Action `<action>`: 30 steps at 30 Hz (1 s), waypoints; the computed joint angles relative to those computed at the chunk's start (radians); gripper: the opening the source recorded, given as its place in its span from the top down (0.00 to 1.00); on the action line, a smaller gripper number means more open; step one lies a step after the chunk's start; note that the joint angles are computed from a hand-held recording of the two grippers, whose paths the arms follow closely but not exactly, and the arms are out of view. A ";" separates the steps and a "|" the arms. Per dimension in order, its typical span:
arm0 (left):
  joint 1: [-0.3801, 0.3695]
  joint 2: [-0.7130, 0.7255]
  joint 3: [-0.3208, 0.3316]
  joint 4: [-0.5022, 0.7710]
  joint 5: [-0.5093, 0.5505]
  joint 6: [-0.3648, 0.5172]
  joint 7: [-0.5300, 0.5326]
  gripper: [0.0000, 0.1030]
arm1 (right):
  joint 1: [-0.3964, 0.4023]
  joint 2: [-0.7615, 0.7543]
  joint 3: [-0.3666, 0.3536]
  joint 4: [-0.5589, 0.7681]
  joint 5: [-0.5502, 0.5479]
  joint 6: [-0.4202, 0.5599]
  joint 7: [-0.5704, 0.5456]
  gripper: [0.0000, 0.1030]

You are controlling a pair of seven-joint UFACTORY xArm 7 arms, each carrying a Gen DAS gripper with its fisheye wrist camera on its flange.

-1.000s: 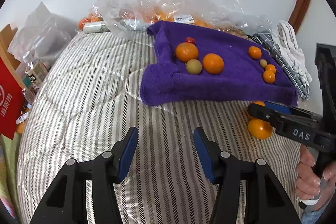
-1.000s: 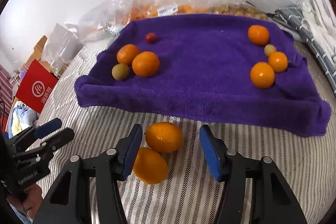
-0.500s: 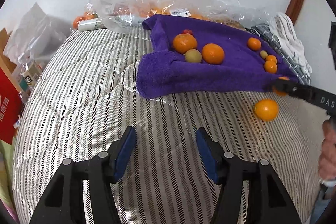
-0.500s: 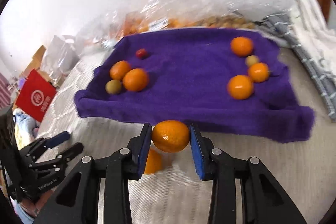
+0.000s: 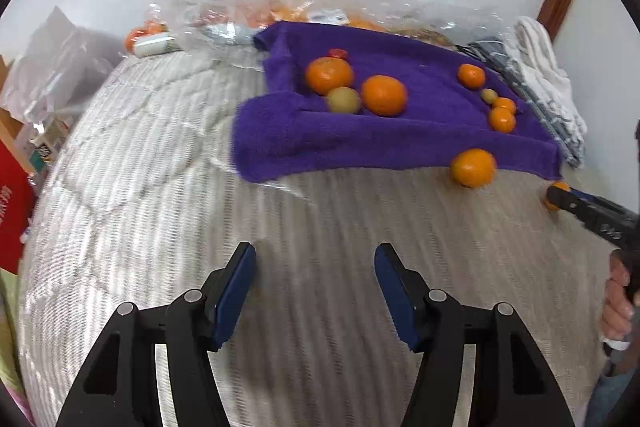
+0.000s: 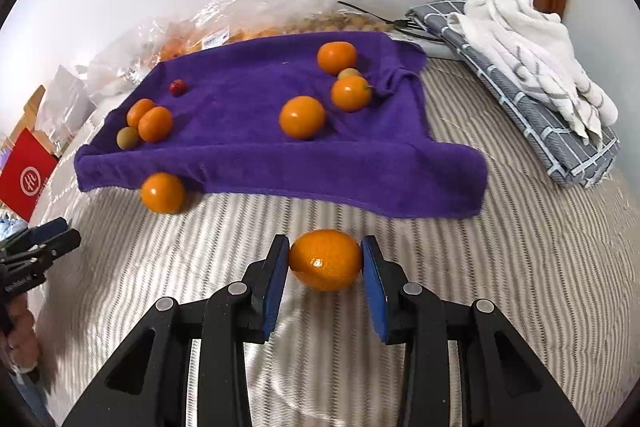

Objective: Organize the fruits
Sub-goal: 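Grasp an orange beside the towel with the right tool while the left tool grasps another orange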

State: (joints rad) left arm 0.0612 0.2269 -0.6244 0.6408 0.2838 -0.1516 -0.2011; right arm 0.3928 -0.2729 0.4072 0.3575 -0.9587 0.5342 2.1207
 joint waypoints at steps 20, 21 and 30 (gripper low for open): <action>-0.664 0.090 0.398 0.242 -0.173 0.115 -0.072 0.42 | -0.023 -0.093 0.032 -0.102 -0.097 -0.066 0.023 0.65; -0.706 0.101 0.435 0.257 -0.174 0.119 -0.090 0.42 | -0.029 -0.103 0.034 -0.110 -0.101 -0.072 0.027 0.65; -0.951 0.176 0.682 0.352 -0.103 0.144 -0.303 0.60 | -0.105 -0.196 0.082 -0.168 -0.151 -0.161 0.094 0.65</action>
